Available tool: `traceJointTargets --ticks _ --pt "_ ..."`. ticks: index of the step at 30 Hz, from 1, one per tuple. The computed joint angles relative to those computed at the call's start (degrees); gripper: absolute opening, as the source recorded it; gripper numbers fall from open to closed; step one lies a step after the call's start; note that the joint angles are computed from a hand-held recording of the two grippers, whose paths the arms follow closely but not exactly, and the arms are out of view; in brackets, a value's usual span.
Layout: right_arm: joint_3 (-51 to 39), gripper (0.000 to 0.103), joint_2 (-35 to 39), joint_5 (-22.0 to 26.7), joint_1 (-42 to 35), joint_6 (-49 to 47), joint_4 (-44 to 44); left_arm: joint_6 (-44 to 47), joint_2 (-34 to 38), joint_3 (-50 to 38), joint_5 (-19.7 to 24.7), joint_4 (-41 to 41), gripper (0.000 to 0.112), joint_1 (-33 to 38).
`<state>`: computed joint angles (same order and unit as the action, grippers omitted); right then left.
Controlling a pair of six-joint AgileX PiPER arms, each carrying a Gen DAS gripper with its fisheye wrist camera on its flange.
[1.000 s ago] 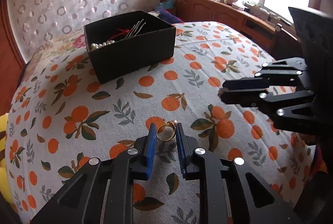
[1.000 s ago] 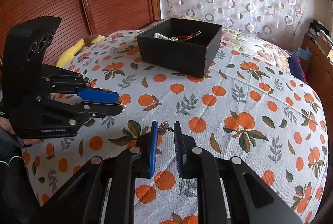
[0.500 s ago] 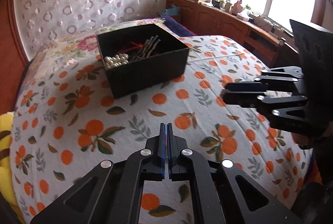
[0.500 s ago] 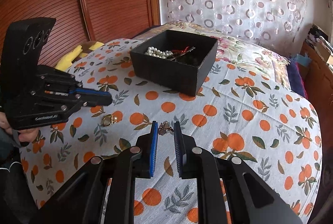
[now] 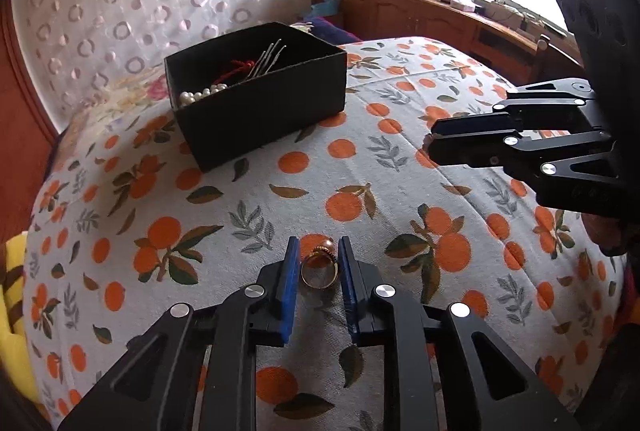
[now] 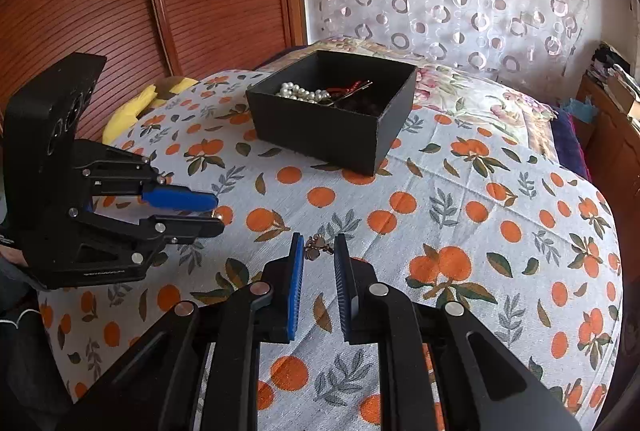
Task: Organize jewelry
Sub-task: 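Open the left tool and grasp the gold ring from the sheet, then carry the gold ring into the black box and open the left tool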
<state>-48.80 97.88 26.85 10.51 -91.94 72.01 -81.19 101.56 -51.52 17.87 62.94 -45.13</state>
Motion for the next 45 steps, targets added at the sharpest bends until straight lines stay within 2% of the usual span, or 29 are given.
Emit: traceJointTargets --ticks 7,17,23,29,32,36,45 --pt "-1.7 0.017 0.8 0.4 0.2 1.3 -1.6 -2.6 -1.8 1.0 -1.1 1.9 0.018 1.6" --pt "-12.6 0.017 3.9 2.2 1.4 6.5 -4.5 3.9 -3.1 -4.6 -0.3 -1.2 0.018 6.5" --pt "-22.0 0.017 9.7 1.5 3.0 13.3 -9.6 8.2 -2.0 -8.5 -0.1 -4.2 0.018 9.3" --pt "-26.6 0.018 13.7 2.5 3.1 16.9 -11.4 11.6 -0.5 -11.9 0.4 -6.7 0.018 11.0" --pt "-27.0 0.019 14.4 2.2 3.3 18.0 -12.4 14.0 1.0 -14.5 0.8 -8.6 0.018 11.5" --pt "-26.8 0.030 14.0 2.9 2.7 18.3 -11.8 15.8 3.3 -17.6 1.0 -10.0 0.018 12.1" --pt "-21.4 0.030 9.9 2.4 0.5 13.8 -8.5 22.1 7.7 -24.3 2.1 -16.7 0.018 14.0"
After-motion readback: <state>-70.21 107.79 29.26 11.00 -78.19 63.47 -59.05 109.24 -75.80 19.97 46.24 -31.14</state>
